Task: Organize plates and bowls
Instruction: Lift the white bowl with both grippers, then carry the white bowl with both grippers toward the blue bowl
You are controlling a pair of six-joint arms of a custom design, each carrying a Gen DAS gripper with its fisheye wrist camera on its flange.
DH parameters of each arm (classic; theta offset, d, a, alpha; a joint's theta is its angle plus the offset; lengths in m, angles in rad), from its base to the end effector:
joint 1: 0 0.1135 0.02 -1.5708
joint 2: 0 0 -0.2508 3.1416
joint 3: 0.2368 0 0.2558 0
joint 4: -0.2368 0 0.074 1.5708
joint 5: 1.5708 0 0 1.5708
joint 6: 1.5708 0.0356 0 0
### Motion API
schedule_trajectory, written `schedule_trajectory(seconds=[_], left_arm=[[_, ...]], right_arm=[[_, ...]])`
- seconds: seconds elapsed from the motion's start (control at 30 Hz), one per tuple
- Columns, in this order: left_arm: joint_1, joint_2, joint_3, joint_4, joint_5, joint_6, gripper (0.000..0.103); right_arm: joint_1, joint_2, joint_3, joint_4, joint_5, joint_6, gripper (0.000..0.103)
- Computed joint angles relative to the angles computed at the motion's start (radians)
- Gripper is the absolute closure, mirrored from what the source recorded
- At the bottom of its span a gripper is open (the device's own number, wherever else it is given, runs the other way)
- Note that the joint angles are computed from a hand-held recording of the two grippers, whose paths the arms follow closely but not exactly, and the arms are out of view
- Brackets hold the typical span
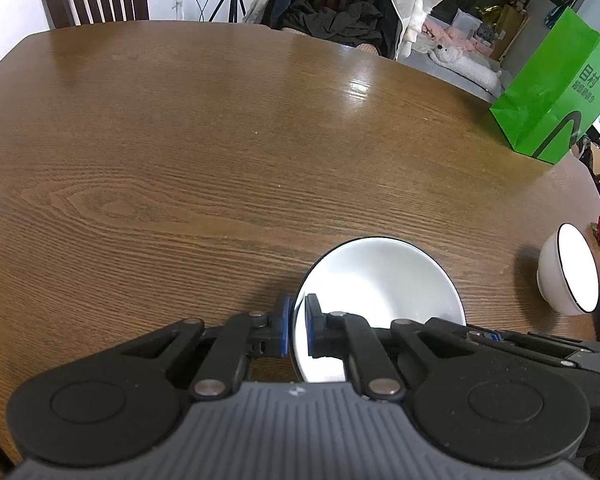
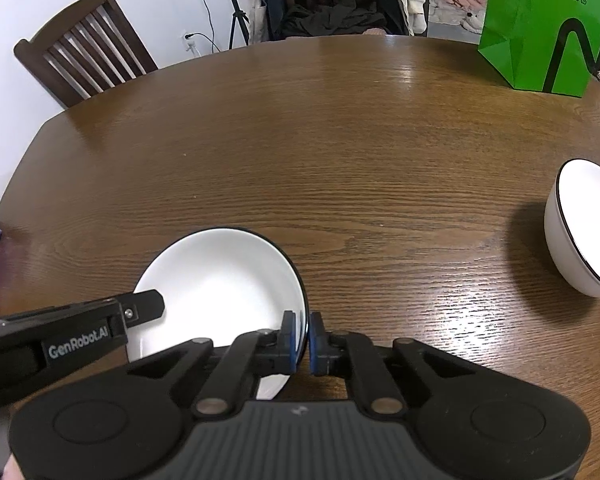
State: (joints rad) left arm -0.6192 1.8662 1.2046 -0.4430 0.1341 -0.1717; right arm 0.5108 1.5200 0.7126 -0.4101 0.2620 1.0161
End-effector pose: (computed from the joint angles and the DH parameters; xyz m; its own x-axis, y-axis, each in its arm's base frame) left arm 0.3028 -0.2216 0.1504 -0.8234 0.3789 -0.4225 0.4907 0.8494 -0.1945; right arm 0.2314 0.1191 0.1241 -0.7660 0.5119 -0.3888 0.4882 0.8568 0.1661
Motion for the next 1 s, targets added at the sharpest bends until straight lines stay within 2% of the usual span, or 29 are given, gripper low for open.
schedule_trajectory(seconds=[0.5,1.0], left_arm=[[0.016,-0.108,-0.067,-0.018,0.005,0.013,0.094],[0.050,-0.251,-0.150,-0.055,0.021,0.035,0.094]], right_arm=[[0.060,-0.053,0.020,-0.078,0.030,0.055,0.097],[0.200,-0.082,0.092,-0.210,0.096,0.174,0.097]])
